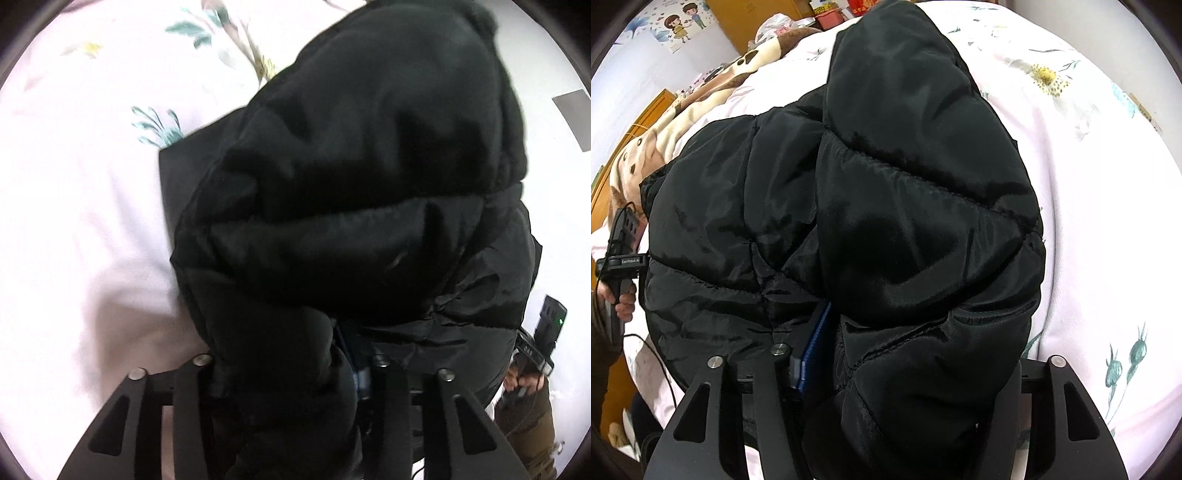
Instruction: Fold large clothes
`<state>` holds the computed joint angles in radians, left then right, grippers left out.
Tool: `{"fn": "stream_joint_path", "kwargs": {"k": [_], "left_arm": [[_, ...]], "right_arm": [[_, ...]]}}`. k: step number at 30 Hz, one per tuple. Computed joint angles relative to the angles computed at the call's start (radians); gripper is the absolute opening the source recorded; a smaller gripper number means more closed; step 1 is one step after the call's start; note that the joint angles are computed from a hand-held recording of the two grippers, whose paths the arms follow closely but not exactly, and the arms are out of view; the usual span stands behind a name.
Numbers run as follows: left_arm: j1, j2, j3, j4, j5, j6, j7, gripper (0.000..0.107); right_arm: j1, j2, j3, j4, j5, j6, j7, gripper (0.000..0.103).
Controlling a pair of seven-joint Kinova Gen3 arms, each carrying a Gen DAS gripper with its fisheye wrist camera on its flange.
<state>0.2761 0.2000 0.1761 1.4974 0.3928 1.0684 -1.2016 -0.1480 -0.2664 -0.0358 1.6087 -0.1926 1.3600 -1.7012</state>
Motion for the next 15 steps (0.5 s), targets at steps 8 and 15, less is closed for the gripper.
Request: {"fn": "stream_joint_path", "kwargs": {"k": [8, 15], "left_arm": [[0.042, -0.088, -0.003, -0.007, -0.114, 0.018, 0.118, 0.031], [0.042, -0.12, -0.001, -0.088, -0.155, 0.076, 0.133, 0.028]], "right_arm": [[-0.019, -0.042, -0.109, -0.038, 0.112, 0.007, -0.13, 0.035], [-0.042, -0.086, -0.139, -0.06, 0.147, -0.005, -0.186, 0.028]]}}
